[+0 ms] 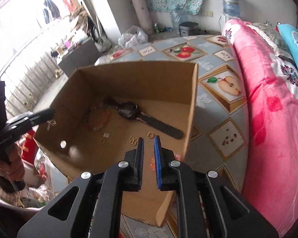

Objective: Organize jewelry

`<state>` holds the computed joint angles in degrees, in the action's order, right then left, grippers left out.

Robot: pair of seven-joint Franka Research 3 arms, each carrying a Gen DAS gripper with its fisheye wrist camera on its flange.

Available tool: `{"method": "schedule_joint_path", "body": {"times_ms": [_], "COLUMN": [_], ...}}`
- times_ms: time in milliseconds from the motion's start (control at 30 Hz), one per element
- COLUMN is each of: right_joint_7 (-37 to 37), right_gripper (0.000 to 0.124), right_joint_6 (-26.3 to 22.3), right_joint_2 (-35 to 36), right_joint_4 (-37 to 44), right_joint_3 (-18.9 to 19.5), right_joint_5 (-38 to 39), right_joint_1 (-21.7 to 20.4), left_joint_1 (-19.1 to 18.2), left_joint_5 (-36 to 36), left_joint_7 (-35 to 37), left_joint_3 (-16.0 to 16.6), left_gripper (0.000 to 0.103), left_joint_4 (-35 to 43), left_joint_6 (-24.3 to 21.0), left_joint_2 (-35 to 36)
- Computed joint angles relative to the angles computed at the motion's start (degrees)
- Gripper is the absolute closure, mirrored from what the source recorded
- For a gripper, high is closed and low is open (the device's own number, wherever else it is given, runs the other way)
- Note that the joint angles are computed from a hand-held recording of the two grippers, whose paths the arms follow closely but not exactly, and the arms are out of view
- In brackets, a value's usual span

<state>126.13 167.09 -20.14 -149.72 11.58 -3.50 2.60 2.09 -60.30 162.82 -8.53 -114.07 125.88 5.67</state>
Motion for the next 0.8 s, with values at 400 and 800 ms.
{"method": "schedule_joint_path", "body": {"times_ms": [400,800], "right_joint_7": [4.1,6.7], "right_gripper": [0.1,0.081], "right_joint_6": [7.1,12.9], "right_joint_2": [-5.6,-9.3], "right_joint_4": [-6.4,-12.0], "right_joint_3": [4.0,7.0], "right_joint_5": [2.7,8.8], "right_joint_1": [-5.7,-8.6], "left_joint_1": [-2.3,2.9], "left_joint_5": [19.8,2.6], "left_joint_7": [-20.8,-8.1], "left_joint_3": [-4.0,-1.8], "left_gripper": [0.071,0.034], "left_joint_4": [10.4,2.2], "left_joint_6": [-3.4,2.6], "left_joint_2": [10.0,1.0]}}
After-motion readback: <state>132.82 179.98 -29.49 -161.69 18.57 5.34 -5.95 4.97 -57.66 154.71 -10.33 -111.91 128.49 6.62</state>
